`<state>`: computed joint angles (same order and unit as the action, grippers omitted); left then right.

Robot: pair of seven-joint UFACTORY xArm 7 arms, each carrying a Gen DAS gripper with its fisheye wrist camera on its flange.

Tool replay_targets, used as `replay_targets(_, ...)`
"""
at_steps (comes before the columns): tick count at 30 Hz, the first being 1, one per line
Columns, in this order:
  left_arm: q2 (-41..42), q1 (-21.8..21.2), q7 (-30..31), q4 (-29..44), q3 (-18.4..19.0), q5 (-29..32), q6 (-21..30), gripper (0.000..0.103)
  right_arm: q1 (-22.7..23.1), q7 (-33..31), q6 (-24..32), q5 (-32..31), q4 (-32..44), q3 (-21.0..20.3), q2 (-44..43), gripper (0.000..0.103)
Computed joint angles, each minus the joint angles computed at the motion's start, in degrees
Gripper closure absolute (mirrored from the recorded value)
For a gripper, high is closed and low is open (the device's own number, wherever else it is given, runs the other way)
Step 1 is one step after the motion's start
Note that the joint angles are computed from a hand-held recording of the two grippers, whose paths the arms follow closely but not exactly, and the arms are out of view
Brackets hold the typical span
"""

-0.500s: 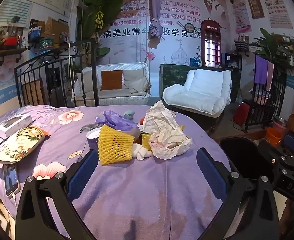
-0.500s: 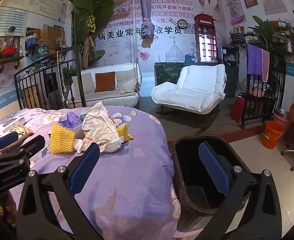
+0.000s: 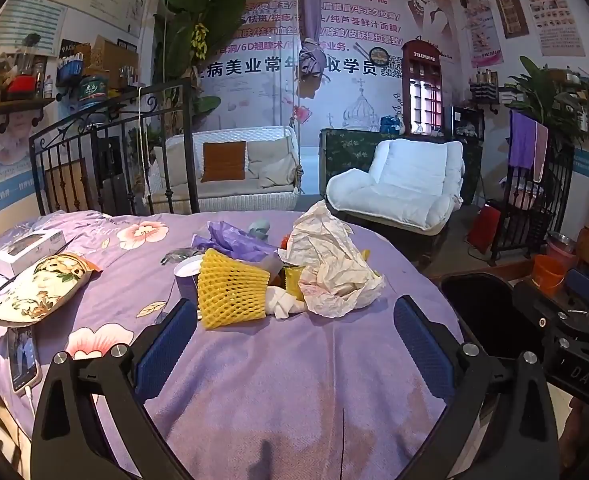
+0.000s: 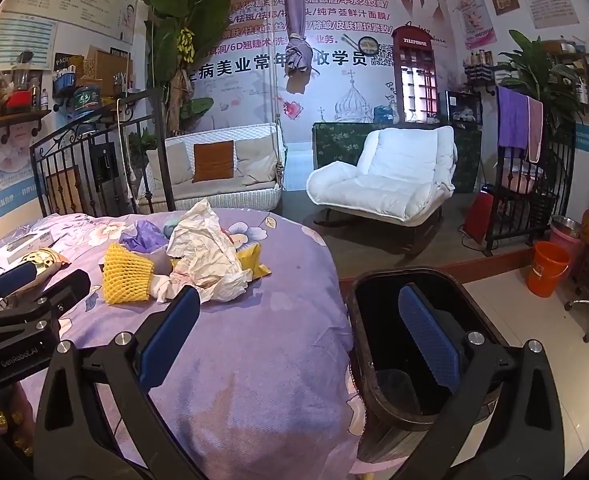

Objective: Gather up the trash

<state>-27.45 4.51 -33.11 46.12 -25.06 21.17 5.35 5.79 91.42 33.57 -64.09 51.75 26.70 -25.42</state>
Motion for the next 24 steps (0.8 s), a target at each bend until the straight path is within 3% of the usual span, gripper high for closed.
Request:
replay_targets(1, -0.5, 2.0, -1.6, -0.7, -1.8, 1.3, -1.1, 0.005, 0.0, 0.2, 0.0, -0.1, 0.1, 0.1, 0.2, 0.004)
replay_targets(12, -0.4, 1.7, -1.5, -0.1, -2.2, 0.8, -0.1, 0.005, 0.0, -0.4, -0.4, 0.6, -0.2, -0.2, -0.3, 0.004)
replay_targets(24, -0.2, 2.0, -1.6, -1.7, -1.9, 1.1, -2.2, 0.005, -0.1, 0.0, -0.5, 0.2, 0.2, 0.0, 0.1, 0.004)
